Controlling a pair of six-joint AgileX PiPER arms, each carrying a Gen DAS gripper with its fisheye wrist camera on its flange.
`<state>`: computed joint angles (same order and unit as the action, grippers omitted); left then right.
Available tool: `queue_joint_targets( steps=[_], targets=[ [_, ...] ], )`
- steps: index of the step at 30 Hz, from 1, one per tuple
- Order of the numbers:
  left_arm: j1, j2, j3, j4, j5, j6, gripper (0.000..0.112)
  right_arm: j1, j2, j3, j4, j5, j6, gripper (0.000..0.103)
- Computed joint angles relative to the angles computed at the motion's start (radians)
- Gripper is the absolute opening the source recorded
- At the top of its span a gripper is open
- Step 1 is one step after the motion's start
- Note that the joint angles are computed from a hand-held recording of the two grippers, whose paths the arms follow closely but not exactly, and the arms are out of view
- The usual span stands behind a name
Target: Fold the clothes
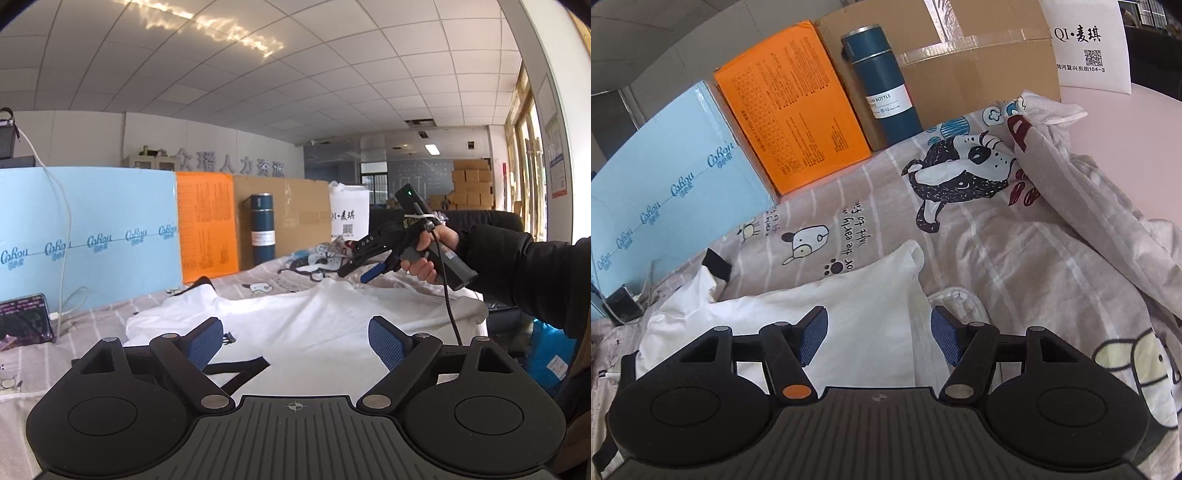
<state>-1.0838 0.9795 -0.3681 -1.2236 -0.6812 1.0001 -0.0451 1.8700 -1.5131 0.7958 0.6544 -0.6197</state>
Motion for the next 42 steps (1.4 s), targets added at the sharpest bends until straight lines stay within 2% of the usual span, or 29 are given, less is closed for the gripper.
queue_joint_targets(
  steps=[1,3,7,8,11,14,17,21,22,23,24,25,26,28,31,33,36,39,42],
  targets=[
    [0.031,-0.004,-0.003,0.004,0.036,-0.011,0.088,0.012,0.037,-0.044,-0.043,0.003,0.042,0.058],
    [0.073,-0.026,0.009,0.044,0.074,-0.066,0.088,0.029,0.089,-0.108,-0.096,0.024,0.079,0.047],
    [0.127,-0.05,0.03,0.134,0.108,-0.174,0.088,0.034,0.1,-0.131,-0.072,0.043,-0.005,0.012],
    [0.138,-0.052,0.033,0.161,0.118,-0.197,0.088,0.039,0.095,-0.127,-0.082,0.028,-0.018,0.006],
    [0.173,-0.055,0.041,0.243,0.148,-0.268,0.088,0.072,0.089,-0.112,-0.168,-0.075,-0.02,0.003],
    [0.198,-0.054,0.041,0.278,0.167,-0.31,0.088,0.093,0.133,-0.17,-0.229,-0.1,0.029,0.002],
    [0.191,-0.056,0.044,0.271,0.159,-0.312,0.088,0.111,0.188,-0.236,-0.309,-0.089,0.082,0.002],
    [0.225,-0.058,0.043,0.312,0.193,-0.359,0.088,0.092,0.189,-0.233,-0.242,-0.086,0.013,0.003],
    [0.236,-0.06,0.045,0.332,0.202,-0.382,0.089,0.087,0.181,-0.23,-0.227,-0.083,0.009,0.012],
    [0.246,-0.062,0.046,0.353,0.209,-0.406,0.089,0.077,0.177,-0.236,-0.2,-0.069,0.015,0.032],
    [0.26,-0.064,0.051,0.384,0.216,-0.439,0.089,0.061,0.182,-0.258,-0.153,-0.033,0.021,0.042],
    [0.262,-0.065,0.052,0.388,0.217,-0.447,0.089,0.046,0.188,-0.282,-0.11,0.002,0.032,0.046],
    [0.263,-0.066,0.052,0.385,0.217,-0.448,0.089,0.035,0.2,-0.313,-0.085,0.039,0.058,0.046],
    [0.266,-0.064,0.053,0.395,0.216,-0.462,0.089,0.042,0.233,-0.385,-0.129,0.084,0.135,0.046],
    [0.273,-0.063,0.055,0.411,0.219,-0.48,0.089,0.079,0.272,-0.454,-0.273,0.111,0.247,0.042],
    [0.29,-0.066,0.055,0.438,0.231,-0.512,0.089,0.09,0.265,-0.436,-0.318,0.086,0.277,0.04],
    [0.315,-0.069,0.059,0.487,0.245,-0.572,0.089,0.078,0.183,-0.316,-0.296,0.02,0.242,0.043],
    [0.339,-0.071,0.063,0.543,0.256,-0.631,0.09,0.022,0.013,-0.081,-0.087,-0.049,-0.003,0.052],
    [0.336,-0.07,0.067,0.557,0.245,-0.644,0.09,-0.049,-0.186,0.176,0.113,-0.073,-0.241,0.055]
  ],
)
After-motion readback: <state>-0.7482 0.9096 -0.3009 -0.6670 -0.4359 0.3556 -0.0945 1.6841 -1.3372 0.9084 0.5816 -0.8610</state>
